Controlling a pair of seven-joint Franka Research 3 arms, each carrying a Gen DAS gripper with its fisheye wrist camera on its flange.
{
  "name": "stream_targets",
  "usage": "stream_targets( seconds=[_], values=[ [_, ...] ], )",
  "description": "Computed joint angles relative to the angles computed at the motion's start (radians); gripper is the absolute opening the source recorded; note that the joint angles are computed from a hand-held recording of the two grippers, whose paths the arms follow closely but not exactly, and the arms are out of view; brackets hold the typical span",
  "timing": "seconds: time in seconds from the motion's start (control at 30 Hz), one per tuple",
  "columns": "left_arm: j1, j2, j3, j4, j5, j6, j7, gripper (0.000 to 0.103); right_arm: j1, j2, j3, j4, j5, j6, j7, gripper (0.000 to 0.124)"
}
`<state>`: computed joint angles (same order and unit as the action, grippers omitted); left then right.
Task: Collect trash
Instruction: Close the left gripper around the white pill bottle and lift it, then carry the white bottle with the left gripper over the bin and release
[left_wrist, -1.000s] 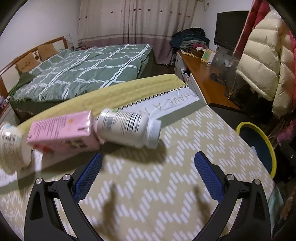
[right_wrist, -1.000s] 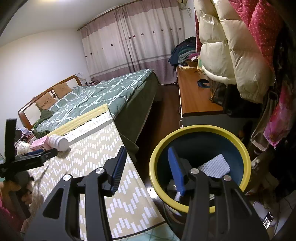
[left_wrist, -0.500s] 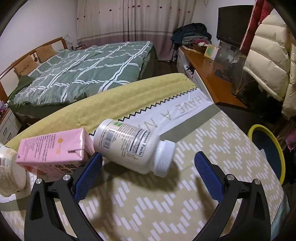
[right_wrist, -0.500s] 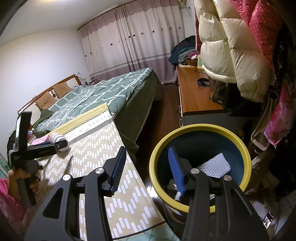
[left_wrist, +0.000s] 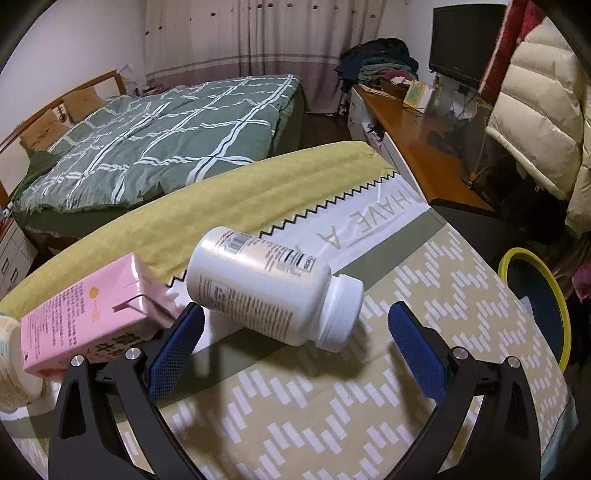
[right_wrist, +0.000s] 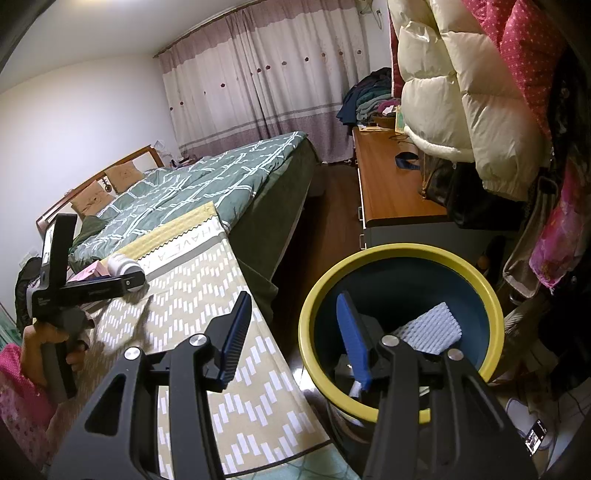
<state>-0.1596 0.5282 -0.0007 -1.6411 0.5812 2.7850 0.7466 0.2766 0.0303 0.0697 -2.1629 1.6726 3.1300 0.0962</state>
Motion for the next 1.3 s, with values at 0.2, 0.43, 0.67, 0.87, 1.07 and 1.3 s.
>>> stream_targets(
  seconds=[0.2,0.43,0.67,0.87,1.07,1.3],
  values=[
    [0.006,0.026,-0.011,0.046,-0.01,-0.033,0.054,0.098,-0.007,-0.001,-0.002,-0.009,-0.066,-0.018,0.071,0.047],
    [-0.004,0.043,0.005,0.086,0.008,-0.067,0.076,0.098,-0.013,0.0,-0.001,-0.011,-0.088,-0.025,0.091,0.047],
    [0.004,0.073,-0.016,0.143,0.0,-0.113,0.168,0.098,-0.014,0.003,0.003,-0.019,-0.149,-0.024,0.154,0.047],
    [-0.009,0.09,-0.003,0.161,0.0,-0.126,0.185,0.093,-0.015,0.004,0.004,-0.018,-0.143,-0.025,0.147,0.047],
    [-0.002,0.094,-0.01,0.155,-0.013,-0.11,0.193,0.089,-0.016,0.004,0.005,-0.018,-0.138,-0.029,0.139,0.047],
    [-0.027,0.04,0.005,0.077,0.013,-0.086,0.141,0.089,-0.016,0.005,0.004,-0.016,-0.153,-0.03,0.15,0.047]
  ],
)
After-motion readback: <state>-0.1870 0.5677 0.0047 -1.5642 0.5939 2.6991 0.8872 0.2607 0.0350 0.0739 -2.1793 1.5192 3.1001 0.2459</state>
